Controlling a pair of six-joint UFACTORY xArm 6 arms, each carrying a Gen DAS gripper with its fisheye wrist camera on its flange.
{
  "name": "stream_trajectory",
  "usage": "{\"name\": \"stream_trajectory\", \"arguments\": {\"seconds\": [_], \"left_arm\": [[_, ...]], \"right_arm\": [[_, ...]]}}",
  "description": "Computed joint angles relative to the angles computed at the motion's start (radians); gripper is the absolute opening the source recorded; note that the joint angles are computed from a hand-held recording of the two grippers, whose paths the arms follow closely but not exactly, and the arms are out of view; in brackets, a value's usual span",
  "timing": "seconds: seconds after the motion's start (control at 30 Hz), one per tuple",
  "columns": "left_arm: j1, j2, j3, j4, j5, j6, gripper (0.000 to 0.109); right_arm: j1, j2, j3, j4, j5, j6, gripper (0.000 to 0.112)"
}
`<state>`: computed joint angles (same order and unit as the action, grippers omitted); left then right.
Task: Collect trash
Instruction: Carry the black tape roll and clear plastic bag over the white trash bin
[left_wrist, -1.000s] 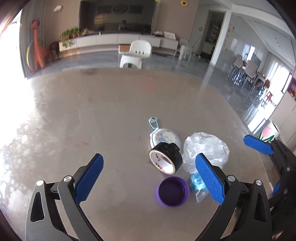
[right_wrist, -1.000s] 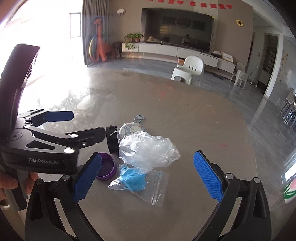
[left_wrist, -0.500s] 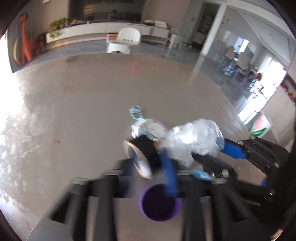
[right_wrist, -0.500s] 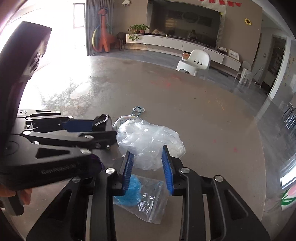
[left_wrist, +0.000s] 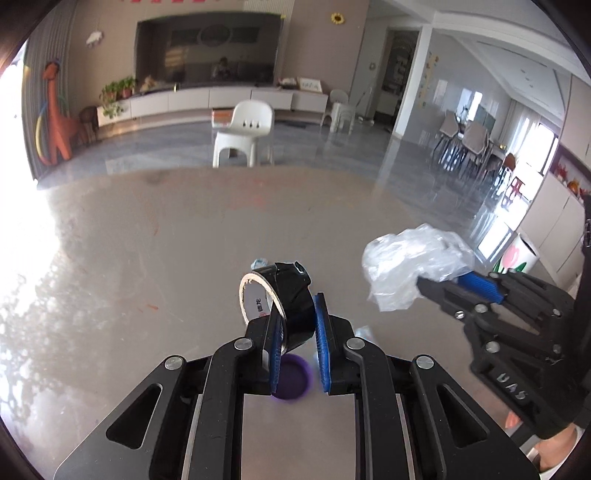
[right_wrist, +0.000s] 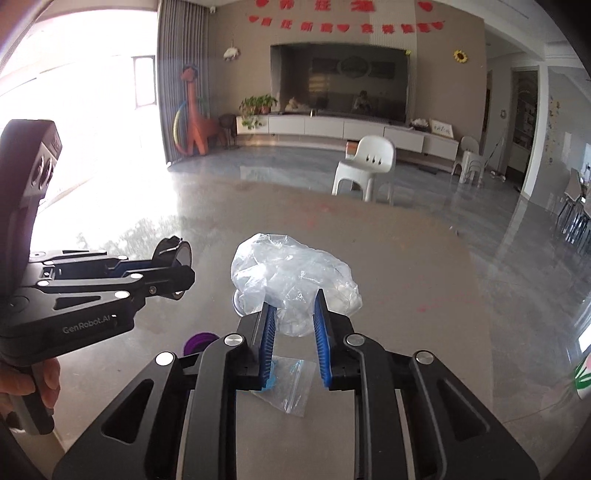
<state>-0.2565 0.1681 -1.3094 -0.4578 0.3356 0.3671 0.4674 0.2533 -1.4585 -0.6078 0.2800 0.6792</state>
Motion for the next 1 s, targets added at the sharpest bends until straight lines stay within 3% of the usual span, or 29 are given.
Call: {"name": "stream_trajectory", "arguments": {"seconds": [0.2,0.53,0.83,1.0], "left_arm": [[-0.06,-0.104,0.063,0.055,-0.018,-0.058,0.016],[-0.233,-0.189,0.098,0.153,-0.034,-0.152,0.016],[-0.445,-0.151,0.077,0.148,-0.053,-0.15,0.016],[-0.535,-0.085,0.026,0.091,-0.045,-0.084,0.016]], "right_arm": [[-0.019,-0.208,0.173,-0.158,-0.016,0.162,0.022],[-0.057,-0.545,0.424,-0.334,0.072,0.352,0.022],[-0.148,-0.885,0.701,-0.34,0.189,0.397,0.022],[-0.212,-1.031,0.821,-0.298,0.24,0.375,0.022]]}}
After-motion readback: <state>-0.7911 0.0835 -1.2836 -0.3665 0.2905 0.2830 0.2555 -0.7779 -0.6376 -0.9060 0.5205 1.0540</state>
